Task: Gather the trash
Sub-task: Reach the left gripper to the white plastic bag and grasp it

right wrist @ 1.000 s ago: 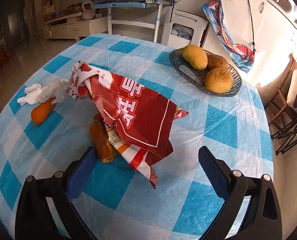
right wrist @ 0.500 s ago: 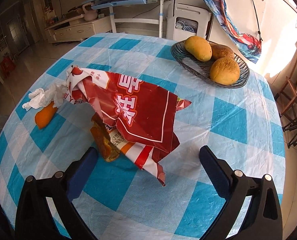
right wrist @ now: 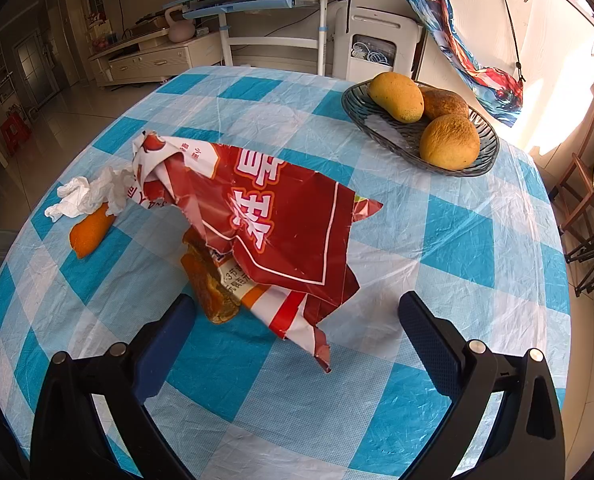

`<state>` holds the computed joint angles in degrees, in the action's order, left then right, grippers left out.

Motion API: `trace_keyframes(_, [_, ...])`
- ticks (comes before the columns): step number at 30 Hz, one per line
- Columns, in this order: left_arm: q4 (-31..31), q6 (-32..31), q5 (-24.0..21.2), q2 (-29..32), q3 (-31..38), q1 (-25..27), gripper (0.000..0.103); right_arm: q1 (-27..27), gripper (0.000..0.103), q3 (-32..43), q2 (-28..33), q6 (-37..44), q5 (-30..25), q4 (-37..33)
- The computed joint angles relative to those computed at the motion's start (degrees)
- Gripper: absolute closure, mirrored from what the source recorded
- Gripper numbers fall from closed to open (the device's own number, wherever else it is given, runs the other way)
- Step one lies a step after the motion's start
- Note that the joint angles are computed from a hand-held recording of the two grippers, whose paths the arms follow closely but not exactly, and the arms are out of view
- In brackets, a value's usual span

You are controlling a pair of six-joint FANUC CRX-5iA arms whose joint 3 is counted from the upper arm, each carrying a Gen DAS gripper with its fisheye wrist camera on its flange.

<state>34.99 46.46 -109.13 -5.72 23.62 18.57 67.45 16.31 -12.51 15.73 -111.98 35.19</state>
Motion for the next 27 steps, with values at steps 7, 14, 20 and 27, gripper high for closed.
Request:
trace_keyframes(7, [2.1, -0.1, 0.0, 0.0, 0.1, 1.2, 0.008, 0.0, 0.006, -0.1, 0.0, 0.0, 0.1, 0.0])
trace_keyframes(14, [0.0, -2.8, 3.0, -2.2, -1.1, 0.8, 0.008, 0.0, 0.006, -0.1, 0.0, 0.0, 0.0, 0.0])
trace_keyframes(20, [-0.7, -1.3, 4.6, -2.1, -0.7, 1.7, 0.008, 0.1, 0.006, -0.1, 0.0, -0.1, 0.0, 0.0])
trace_keyframes(27, [-0.4, 1.6, 6.2, -1.6, -0.6, 2.6, 0.008, 0.1, 0.006, -0.2, -0.1, -0.1, 0.0, 0.0])
